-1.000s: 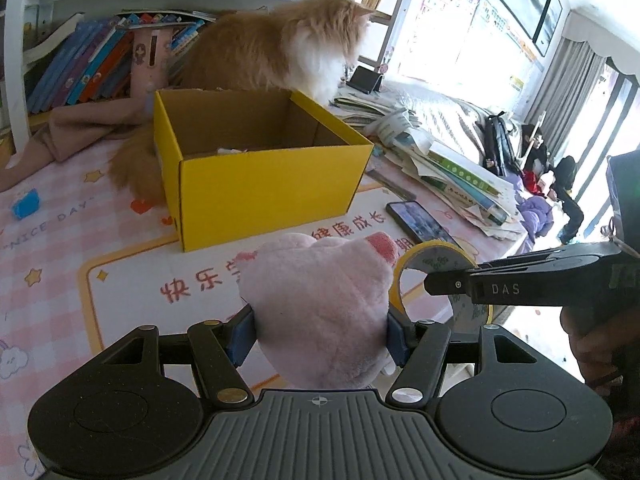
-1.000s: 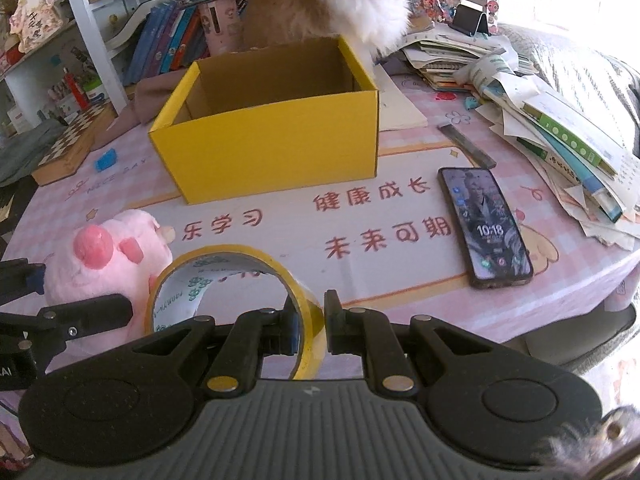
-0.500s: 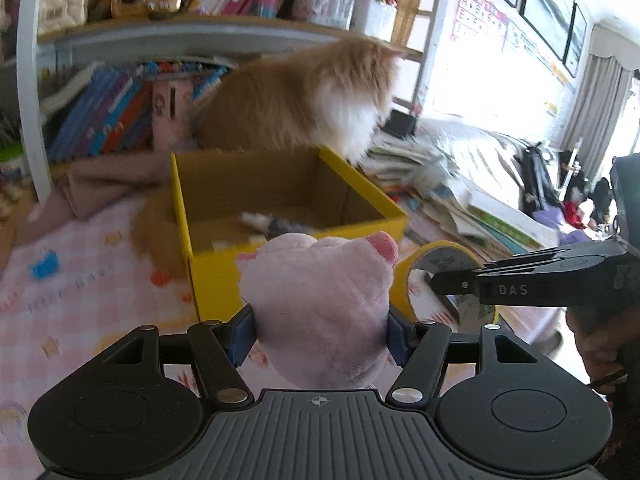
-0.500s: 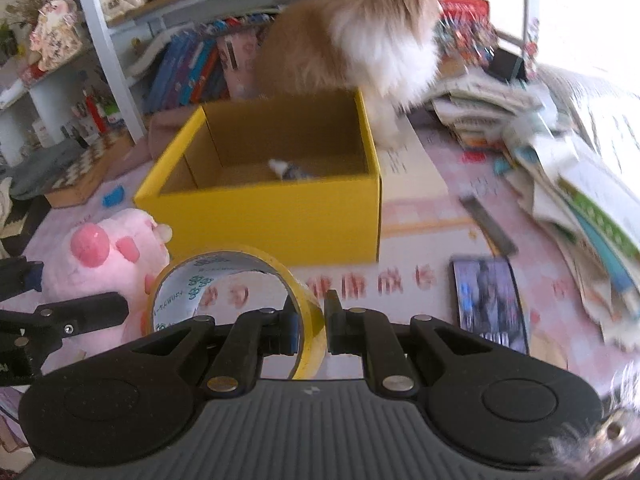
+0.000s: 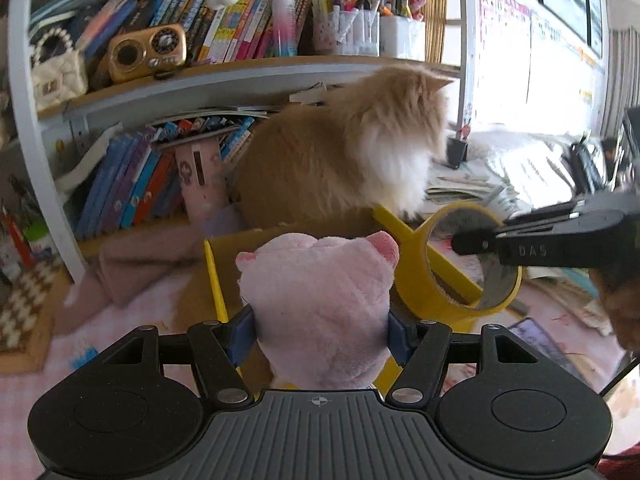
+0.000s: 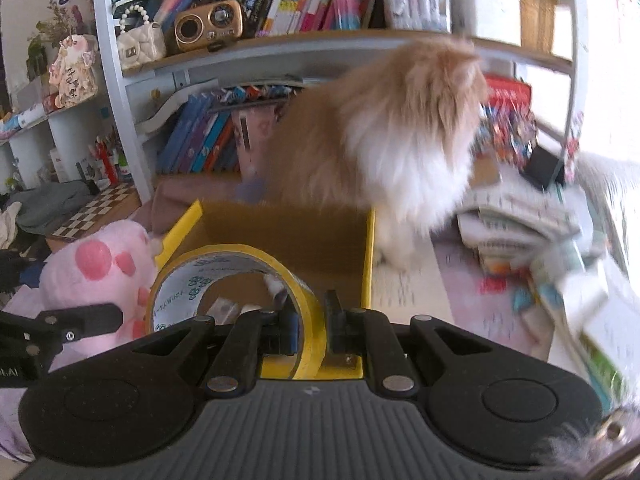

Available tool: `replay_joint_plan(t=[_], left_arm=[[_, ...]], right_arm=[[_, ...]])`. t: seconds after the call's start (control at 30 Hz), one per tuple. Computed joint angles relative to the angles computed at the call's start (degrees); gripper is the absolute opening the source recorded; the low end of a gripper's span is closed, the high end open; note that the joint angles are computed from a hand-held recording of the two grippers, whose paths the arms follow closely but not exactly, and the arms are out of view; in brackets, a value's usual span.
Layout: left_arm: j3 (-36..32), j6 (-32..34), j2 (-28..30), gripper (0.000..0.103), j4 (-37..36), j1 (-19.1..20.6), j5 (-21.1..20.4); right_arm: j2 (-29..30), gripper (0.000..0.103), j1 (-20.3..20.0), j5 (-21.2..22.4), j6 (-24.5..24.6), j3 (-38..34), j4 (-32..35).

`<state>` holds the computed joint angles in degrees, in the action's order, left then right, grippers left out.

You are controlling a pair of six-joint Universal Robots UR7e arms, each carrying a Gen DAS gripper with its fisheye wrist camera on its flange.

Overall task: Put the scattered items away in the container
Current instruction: 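Open left tool over box while right tool releases tape roll inside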

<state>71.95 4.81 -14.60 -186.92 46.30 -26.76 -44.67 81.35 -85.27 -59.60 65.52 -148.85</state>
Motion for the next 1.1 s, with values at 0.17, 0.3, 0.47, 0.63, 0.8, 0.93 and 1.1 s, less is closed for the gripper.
replay_joint_plan(t=[0.17, 0.3, 0.47, 0.63, 0.8, 0.93, 1.1], left_arm=[[-5.95, 1.49, 1.36, 0.065, 5.22, 2.74, -0.4], [-10.95, 0.71, 2.44, 0.065, 14.29, 5.18, -1.0], [-16.9, 0.33, 4.92, 0.066, 22.94, 6.84, 0.05], [-22.26, 0.96, 7.35, 0.069, 27.43, 7.75, 0.54], [-26.41, 1.19, 9.48, 0.071, 30.6, 8.38, 1.06], [-29.41, 3.57, 11.31, 0.074, 30.41, 8.56, 2.32], [-30.45, 8.66, 12.06, 0.084, 24.36, 8.18, 3.03]], right_arm=[[7.24, 0.012, 1.27, -2.9, -3.74, -10.29, 3.89], [13.57, 0.012, 2.3, -6.59, -6.12, -19.5, 9.06], [21.03, 0.012, 3.45, -10.54, -7.73, -30.89, 15.37], [25.62, 0.013, 4.27, -13.13, -9.54, -37.85, 18.84], [28.26, 0.018, 4.75, -14.39, -9.12, -42.48, 22.02], [30.29, 0.022, 4.94, -14.45, -9.23, -45.95, 23.23], [31.83, 0.029, 4.8, -13.48, -8.31, -49.81, 25.67]])
